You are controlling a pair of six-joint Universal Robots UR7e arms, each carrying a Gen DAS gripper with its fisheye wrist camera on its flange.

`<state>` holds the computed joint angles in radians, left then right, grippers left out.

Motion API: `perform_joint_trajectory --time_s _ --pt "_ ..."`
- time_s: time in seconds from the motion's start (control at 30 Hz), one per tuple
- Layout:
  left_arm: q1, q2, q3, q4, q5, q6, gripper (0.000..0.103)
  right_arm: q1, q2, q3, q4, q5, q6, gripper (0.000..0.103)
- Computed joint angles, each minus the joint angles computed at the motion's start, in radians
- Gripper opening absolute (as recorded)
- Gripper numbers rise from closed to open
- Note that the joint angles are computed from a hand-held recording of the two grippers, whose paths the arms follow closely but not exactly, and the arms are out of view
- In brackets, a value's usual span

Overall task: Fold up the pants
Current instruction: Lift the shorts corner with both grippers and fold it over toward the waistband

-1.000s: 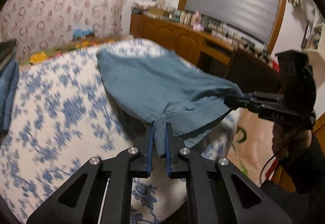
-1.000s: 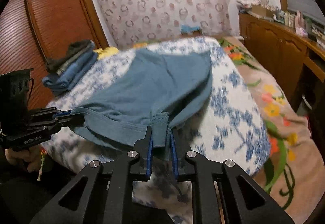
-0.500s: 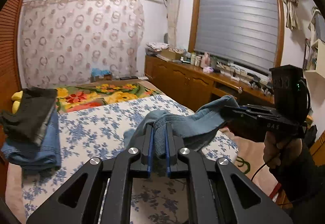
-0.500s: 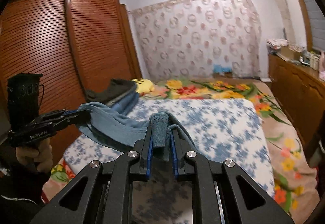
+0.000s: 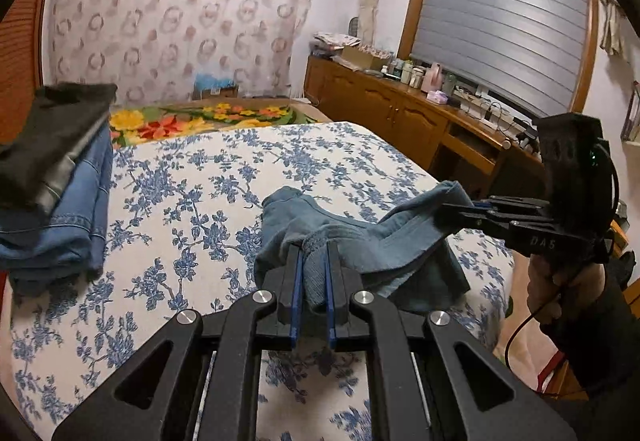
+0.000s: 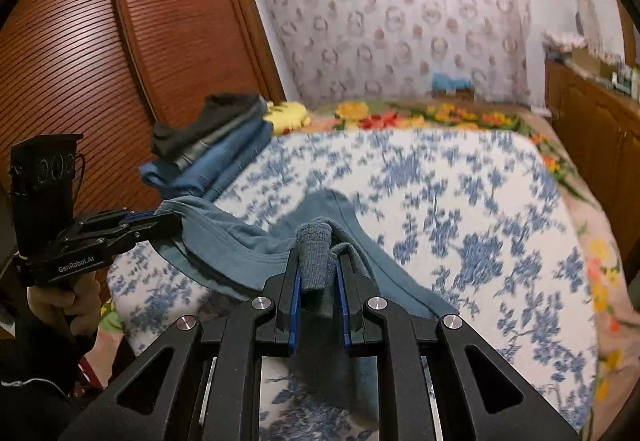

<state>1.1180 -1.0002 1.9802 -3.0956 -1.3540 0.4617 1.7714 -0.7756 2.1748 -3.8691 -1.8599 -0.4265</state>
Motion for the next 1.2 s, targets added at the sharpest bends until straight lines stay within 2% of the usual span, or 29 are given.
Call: perform_joint_trajectory --time_s 0.13,0.3,0.37,0.53,0.6,0.7,0.8,0.9,1.2 --pt "0.000 0.028 -0.055 0.015 0.005 -0.007 0.010 0.006 -0.017 -0.072 0.102 -0.007 -0.011 0.015" --pt "-0.011 0.088 -0.184 0.042 0.016 0.016 0.010 0.023 -0.018 -0.203 0.199 -0.026 -0.088 0.015" --pt "-0.020 0.130 -0.270 0.058 0.031 0.031 0.010 0.021 0.000 -0.301 0.259 -0.033 -0.123 0.015" --pt "-0.037 0.225 -0.481 0.079 0.050 0.061 0.010 0.027 0.053 -0.565 0.409 -0.009 -0.124 0.015" --pt "-0.053 0.253 -0.556 0.062 0.052 0.081 0.010 0.039 0.073 -0.655 0.429 0.007 -0.123 0.015" --pt "-0.074 0.261 -0.610 0.030 0.049 0.113 0.010 0.058 0.101 -0.751 0.416 0.026 -0.137 0.015" --pt "-0.085 0.227 -0.588 0.031 0.031 0.148 0.010 0.077 0.114 -0.797 0.404 0.039 -0.155 0.015" --pt "-0.085 0.195 -0.525 0.009 0.052 0.179 0.010 0.084 0.126 -0.795 0.405 0.019 -0.158 0.015" --pt "-0.021 0.081 -0.250 0.027 0.107 0.110 0.010 0.078 0.162 -0.667 0.479 -0.092 -0.068 0.015"
